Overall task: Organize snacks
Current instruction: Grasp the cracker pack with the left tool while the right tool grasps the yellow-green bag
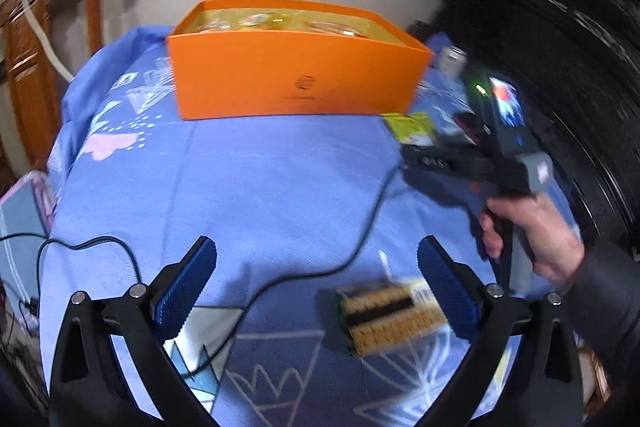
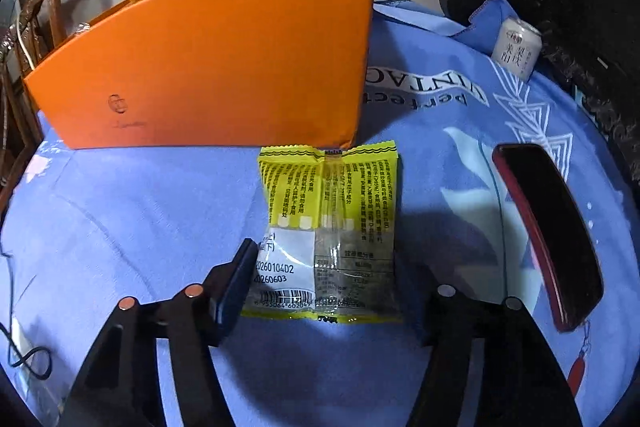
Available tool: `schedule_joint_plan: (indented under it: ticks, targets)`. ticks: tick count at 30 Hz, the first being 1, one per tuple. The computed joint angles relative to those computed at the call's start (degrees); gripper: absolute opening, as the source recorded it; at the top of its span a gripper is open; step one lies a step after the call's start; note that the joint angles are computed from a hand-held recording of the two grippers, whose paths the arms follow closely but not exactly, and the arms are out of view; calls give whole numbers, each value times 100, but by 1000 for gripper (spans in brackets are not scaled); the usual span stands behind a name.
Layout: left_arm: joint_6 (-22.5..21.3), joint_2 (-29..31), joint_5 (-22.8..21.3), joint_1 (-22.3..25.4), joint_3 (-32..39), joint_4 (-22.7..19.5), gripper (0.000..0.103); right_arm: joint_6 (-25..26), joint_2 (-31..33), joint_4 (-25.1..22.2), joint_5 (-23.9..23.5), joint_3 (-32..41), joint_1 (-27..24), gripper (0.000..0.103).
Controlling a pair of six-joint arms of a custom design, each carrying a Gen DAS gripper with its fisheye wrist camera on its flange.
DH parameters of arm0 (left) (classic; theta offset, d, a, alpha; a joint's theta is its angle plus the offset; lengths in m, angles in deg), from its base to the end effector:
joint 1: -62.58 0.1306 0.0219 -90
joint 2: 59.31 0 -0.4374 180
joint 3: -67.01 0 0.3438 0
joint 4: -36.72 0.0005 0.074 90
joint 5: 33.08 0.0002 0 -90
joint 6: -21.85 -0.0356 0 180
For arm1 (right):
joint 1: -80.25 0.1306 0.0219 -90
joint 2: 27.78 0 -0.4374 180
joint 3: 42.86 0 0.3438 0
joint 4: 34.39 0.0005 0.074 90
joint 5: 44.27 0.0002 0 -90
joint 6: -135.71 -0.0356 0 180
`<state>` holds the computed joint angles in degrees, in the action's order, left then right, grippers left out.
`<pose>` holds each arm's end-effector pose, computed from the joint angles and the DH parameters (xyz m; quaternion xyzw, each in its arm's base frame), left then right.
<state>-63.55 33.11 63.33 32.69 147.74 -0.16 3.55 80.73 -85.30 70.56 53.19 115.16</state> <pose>0.3873 -0.2278 0.4158 0.2237 0.9069 -0.1546 0.3218 0.4549 0.2986 0.3761 0.1095 0.9453 -0.0235 0.3063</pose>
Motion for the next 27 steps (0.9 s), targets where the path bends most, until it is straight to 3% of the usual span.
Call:
schedule_joint_plan:
  ticks: [7,15,24,27]
  targets:
    - [-1176,-329,611,-339,-629,283,99,-392,-348,281,-52,-467,178,63]
    - [-2843,131,921,-593,-635,586,99,-377,-362,352,-220,-487,97,64]
    - [-4131,956,1518,-375,97,-243,99,-301,-346,326,-274,-463,94,64]
    - [-4468,1027,1526,-338,133,-470,92,-287,-356,375,-302,-485,80,64]
